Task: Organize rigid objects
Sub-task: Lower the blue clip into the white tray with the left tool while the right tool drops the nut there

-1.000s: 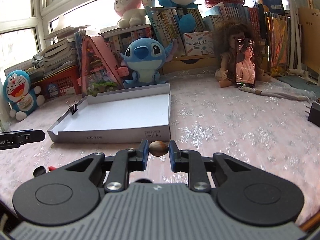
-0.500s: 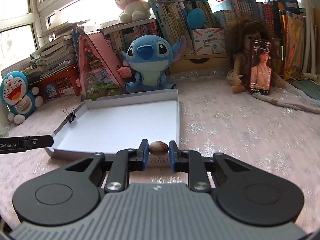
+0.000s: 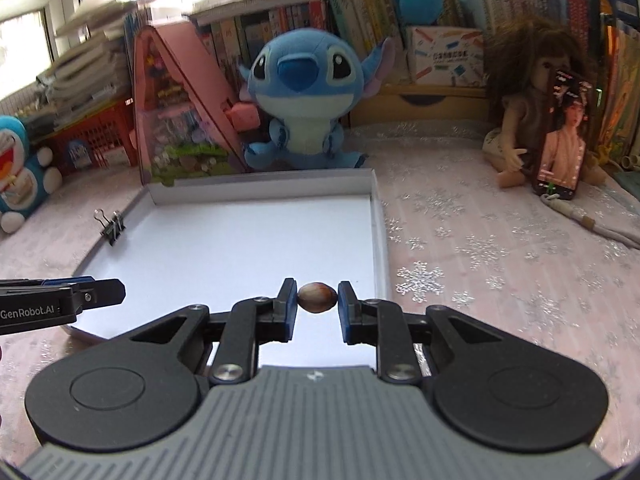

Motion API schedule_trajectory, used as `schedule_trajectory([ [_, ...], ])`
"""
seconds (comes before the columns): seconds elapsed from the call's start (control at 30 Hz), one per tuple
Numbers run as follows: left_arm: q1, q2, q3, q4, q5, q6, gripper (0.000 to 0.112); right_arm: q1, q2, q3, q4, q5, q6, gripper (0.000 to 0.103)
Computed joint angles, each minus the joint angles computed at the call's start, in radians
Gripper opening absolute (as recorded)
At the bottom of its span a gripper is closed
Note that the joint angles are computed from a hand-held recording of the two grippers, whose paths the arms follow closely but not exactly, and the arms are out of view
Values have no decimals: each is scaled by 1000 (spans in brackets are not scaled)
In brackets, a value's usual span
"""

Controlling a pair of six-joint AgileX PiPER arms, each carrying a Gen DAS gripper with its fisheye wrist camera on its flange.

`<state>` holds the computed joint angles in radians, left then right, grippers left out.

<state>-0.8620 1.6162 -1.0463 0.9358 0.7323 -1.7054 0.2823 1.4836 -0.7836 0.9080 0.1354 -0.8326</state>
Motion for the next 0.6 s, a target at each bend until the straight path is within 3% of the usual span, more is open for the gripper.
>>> schedule_trajectory([
  [0.27, 40, 76, -57, -49, 8, 65, 36, 39, 108, -104, -495, 28, 510, 26],
  [0.6, 58, 117, -74, -72, 6, 91, 36, 64, 175, -143, -700, 43, 725, 26],
])
